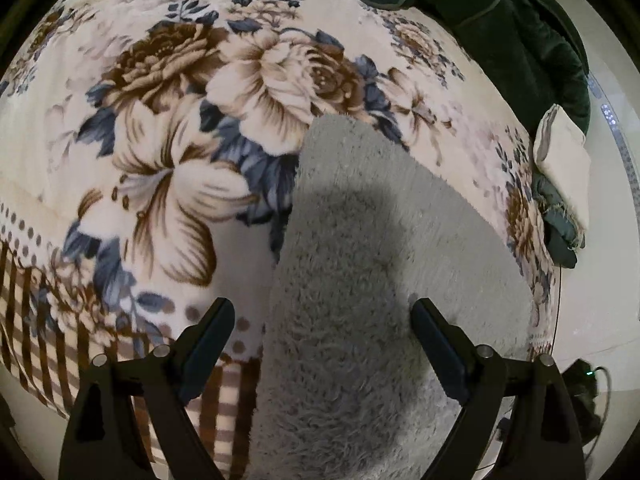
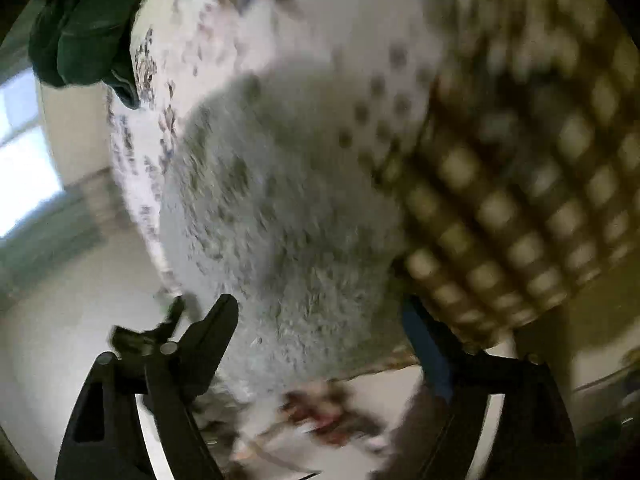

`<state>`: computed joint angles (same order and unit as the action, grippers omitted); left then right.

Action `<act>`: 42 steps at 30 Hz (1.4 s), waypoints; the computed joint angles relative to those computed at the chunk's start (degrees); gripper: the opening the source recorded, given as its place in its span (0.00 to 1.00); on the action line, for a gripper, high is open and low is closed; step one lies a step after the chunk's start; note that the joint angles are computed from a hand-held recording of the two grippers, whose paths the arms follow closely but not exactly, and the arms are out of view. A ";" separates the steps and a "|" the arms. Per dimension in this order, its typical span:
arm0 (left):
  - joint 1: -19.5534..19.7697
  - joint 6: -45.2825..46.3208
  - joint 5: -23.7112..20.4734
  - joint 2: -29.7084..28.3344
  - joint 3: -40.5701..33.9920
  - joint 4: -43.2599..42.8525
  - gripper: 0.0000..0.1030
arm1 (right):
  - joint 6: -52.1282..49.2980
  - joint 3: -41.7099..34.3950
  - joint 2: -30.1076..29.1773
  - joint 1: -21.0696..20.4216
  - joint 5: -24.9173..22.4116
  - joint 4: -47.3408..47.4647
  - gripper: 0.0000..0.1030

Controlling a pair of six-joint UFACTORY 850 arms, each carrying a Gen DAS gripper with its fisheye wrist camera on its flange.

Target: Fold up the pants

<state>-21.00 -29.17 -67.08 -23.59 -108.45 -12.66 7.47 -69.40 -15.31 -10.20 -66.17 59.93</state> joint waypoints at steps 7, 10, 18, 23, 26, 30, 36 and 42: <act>-0.36 1.51 -1.02 4.62 7.50 1.58 0.89 | 4.72 0.47 6.45 2.15 2.74 -5.64 0.08; 0.45 0.71 -0.81 6.73 11.14 -0.08 0.90 | 6.72 -2.11 2.95 3.80 -3.89 -14.27 0.11; 0.82 0.10 0.76 4.06 1.93 -0.35 0.88 | 3.38 -10.51 2.44 3.84 3.93 -17.51 0.63; 2.02 3.06 1.25 -6.95 -12.13 -4.73 0.88 | -1.13 -20.99 -5.13 5.86 8.67 -20.01 0.65; 3.59 2.70 -3.27 -15.54 -20.64 -6.79 0.88 | -3.09 -26.44 -12.04 7.02 8.20 -18.98 0.65; 5.34 0.13 -6.51 -18.83 -19.71 -7.69 0.89 | -3.04 -22.91 -13.84 5.88 10.05 -18.08 0.65; 6.50 1.80 -0.80 -11.66 -9.87 -12.38 0.89 | -1.58 -16.49 -10.22 2.64 11.18 -15.94 0.67; 6.61 10.97 5.94 -0.29 3.96 -24.02 0.88 | -16.46 -8.82 -5.18 0.65 6.07 -3.58 1.00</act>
